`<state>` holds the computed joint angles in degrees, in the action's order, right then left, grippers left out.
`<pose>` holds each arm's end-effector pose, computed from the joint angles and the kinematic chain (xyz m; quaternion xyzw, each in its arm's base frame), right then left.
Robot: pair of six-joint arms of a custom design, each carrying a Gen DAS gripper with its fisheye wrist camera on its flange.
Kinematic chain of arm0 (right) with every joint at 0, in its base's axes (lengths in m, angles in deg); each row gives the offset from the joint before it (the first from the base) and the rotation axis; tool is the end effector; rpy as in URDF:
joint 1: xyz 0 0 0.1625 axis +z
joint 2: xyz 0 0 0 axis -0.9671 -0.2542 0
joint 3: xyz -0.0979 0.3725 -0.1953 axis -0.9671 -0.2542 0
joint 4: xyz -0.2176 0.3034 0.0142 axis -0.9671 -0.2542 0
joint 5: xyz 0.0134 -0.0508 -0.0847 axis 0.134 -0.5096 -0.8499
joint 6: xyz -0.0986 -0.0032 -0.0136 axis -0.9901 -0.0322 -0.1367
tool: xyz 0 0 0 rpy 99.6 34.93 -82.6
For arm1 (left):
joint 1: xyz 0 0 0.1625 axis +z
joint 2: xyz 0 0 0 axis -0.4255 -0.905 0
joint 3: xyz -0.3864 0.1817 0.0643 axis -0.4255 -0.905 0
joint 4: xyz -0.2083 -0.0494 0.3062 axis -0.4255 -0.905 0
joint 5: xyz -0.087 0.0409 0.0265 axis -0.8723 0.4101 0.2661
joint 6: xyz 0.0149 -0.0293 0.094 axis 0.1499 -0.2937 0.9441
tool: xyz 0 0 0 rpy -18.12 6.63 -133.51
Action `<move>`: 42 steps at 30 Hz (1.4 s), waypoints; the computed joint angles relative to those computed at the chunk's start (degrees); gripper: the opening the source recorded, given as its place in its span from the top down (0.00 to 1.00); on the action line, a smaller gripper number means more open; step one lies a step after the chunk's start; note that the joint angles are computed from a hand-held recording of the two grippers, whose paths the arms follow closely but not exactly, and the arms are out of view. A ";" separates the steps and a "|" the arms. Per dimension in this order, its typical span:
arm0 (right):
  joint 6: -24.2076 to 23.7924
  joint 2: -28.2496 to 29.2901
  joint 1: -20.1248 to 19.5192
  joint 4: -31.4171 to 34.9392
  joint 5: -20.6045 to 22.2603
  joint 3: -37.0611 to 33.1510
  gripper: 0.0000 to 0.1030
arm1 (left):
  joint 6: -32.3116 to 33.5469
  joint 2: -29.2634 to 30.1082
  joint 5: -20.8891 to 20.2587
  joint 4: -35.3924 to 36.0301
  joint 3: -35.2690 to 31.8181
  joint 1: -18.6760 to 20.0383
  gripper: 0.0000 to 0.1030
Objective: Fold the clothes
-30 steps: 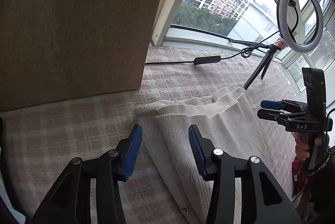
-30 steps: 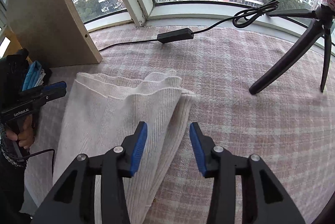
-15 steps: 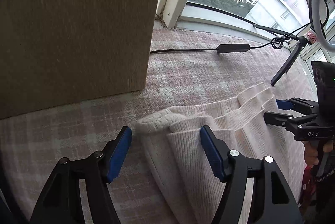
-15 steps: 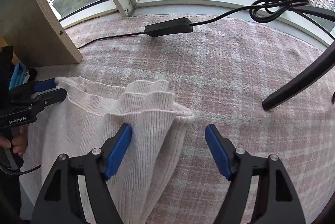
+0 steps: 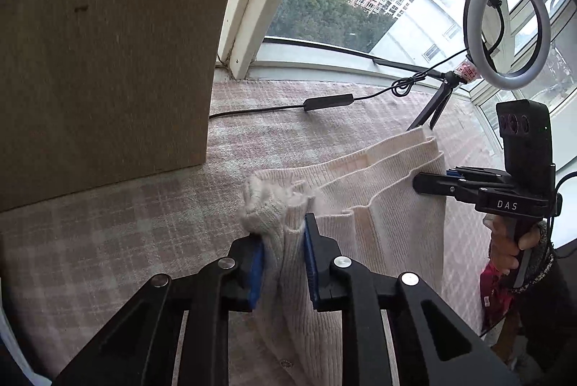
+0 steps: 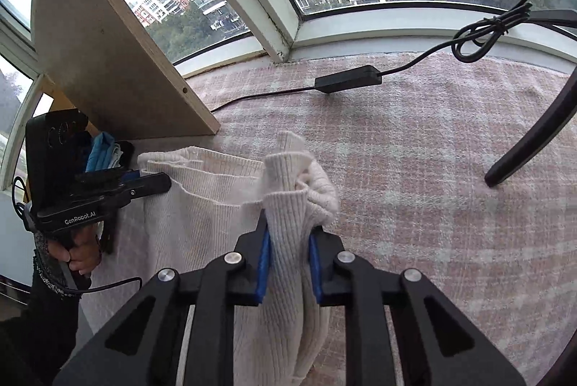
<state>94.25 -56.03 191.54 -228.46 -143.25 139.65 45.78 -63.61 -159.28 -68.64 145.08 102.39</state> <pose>0.3087 -0.4636 -0.0052 -0.0797 -0.9248 0.3142 0.1993 0.0204 -0.5829 0.3596 0.3626 0.9283 -0.0105 0.0816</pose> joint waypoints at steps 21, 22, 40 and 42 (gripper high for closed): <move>43.57 8.12 26.57 27.36 1.80 6.49 0.75 | 21.32 -34.42 8.70 24.77 14.30 16.29 0.83; 45.00 7.48 28.04 25.81 1.55 7.67 0.75 | 21.52 -34.81 8.17 25.24 13.25 16.20 0.83; 34.96 7.07 24.05 18.83 0.73 5.54 0.74 | 14.69 -35.11 2.52 15.62 22.26 11.76 0.78; 35.04 5.24 24.94 18.11 -1.88 6.53 0.50 | 12.47 -34.62 1.11 13.40 20.32 12.56 0.68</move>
<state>129.28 -50.79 216.48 -210.35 -145.13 146.18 58.26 -98.23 -158.17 -55.24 165.40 114.94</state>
